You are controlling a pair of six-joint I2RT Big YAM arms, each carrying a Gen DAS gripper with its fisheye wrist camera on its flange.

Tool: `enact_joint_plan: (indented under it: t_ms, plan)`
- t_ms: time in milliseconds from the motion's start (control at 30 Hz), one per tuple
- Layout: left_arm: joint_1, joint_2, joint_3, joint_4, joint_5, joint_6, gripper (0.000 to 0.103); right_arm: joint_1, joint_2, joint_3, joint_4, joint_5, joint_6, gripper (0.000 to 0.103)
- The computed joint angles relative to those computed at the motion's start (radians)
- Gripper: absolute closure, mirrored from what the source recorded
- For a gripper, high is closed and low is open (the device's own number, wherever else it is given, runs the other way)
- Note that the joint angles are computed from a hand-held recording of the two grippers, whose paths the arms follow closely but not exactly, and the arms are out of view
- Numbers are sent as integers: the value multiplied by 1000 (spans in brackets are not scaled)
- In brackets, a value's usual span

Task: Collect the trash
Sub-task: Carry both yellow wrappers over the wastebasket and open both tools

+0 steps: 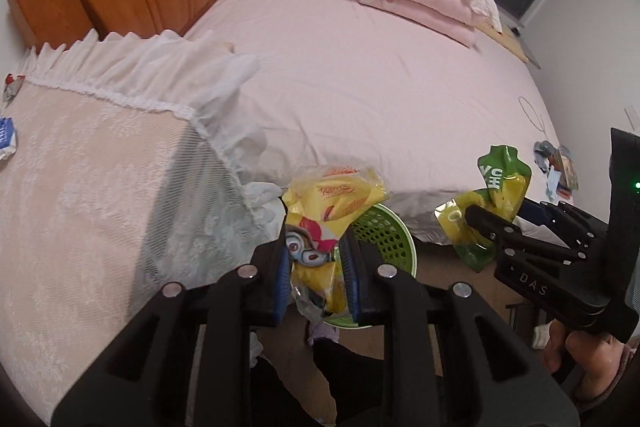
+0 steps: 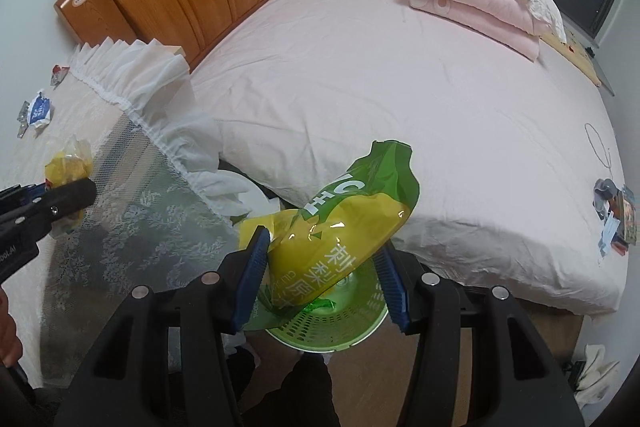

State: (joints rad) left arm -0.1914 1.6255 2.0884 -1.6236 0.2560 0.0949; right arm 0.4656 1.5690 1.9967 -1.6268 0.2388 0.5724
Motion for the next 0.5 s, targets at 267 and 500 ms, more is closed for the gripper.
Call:
enact_joint_plan:
  t_ms: [267, 500]
  plan:
    - [-71, 4, -3, -20, -1, 31, 81, -47, -60, -115, 3, -23, -2, 49]
    - [-96, 10, 3, -44, -10, 58, 81, -68, -85, -175, 19, -59, 8, 49]
